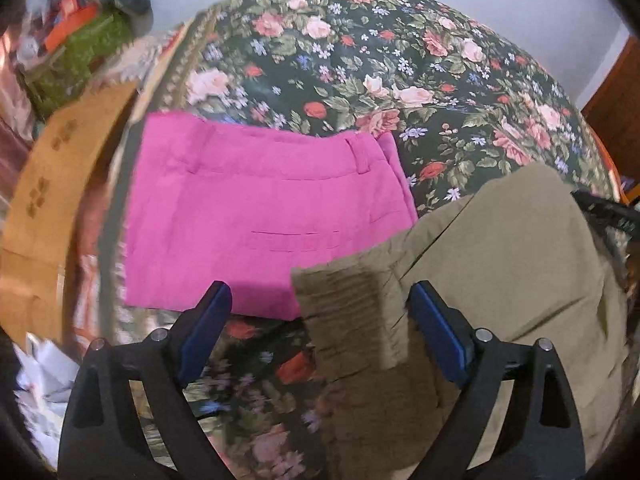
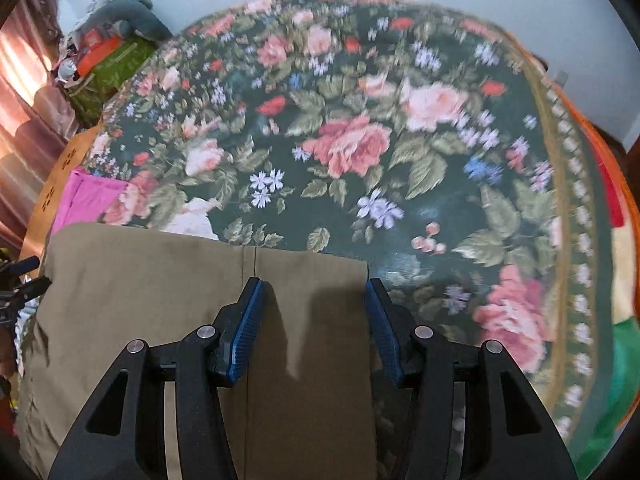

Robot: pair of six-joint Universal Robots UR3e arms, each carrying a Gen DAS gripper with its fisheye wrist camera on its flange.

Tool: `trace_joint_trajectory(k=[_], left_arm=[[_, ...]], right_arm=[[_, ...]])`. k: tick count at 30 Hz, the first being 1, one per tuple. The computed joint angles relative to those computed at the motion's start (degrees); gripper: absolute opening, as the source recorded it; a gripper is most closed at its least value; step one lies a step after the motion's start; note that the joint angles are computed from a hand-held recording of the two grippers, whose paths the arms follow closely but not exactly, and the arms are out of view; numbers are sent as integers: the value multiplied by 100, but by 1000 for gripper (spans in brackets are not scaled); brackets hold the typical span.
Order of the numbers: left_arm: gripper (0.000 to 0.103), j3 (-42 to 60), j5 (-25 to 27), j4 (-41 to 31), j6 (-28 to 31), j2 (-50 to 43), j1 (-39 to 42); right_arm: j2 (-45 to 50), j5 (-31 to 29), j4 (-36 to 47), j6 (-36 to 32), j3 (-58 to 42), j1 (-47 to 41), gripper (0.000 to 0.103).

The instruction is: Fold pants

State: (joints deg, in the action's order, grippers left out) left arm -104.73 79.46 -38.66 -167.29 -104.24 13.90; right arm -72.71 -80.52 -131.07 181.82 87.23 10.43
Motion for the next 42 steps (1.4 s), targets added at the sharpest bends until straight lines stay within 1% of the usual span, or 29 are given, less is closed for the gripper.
trace_joint_trajectory(k=[3,4,5,6,7,8,11,14,17,19,22,24,27,30,34,37,42], left_arm=[[91,54,-203,39,-78,-180,18],[88,27,-248,92,-62,-183,24],[81,4,-347,111,-10,-176,50],[75,-31,-555,70,111,-137,113],[63,-46,-700,10,179,-105,159],[61,-63,-770,-14,185,-69,168],[54,-242,-488,330,162,45,-3],[50,-313,-169,525,161,169,-143],[49,-382,4,596,105,463,-176],[48,-444,19,632,105,686,-159],[47,-483,173,693,81,1072,-274],[47,-436,208,636,8,1390,-340],[47,-307,100,467,-82,1820,-317],[47,-169,-6,204,-67,2080,-277],[47,-444,-67,-49,98,2661,-198],[47,-843,-283,-305,341,3291,-10],[47,-1422,-643,-1130,840,4531,403]], right_arm=[[-37,133,-343,76,244,-41,48],[-59,203,-388,58,311,-72,45],[-71,301,-375,8,335,-111,39],[-80,412,-343,-87,351,-156,36],[-66,429,-319,-176,332,-160,28],[-57,391,-326,-226,332,-150,21],[-64,331,-469,-308,393,-77,11],[-72,5,-658,-245,363,102,9],[-324,-258,-939,-185,461,166,8],[-618,-256,-1060,-188,496,114,8],[-1009,-260,-921,-134,285,58,8],[-1194,-423,-795,-134,7,149,7],[-1503,-624,-654,-144,-279,257,7],[-1911,-623,-470,-85,-341,277,7],[-2569,-715,-424,-134,78,400,7],[-3193,-814,-445,-128,631,527,7],[-4225,-776,-339,59,1454,625,7]])
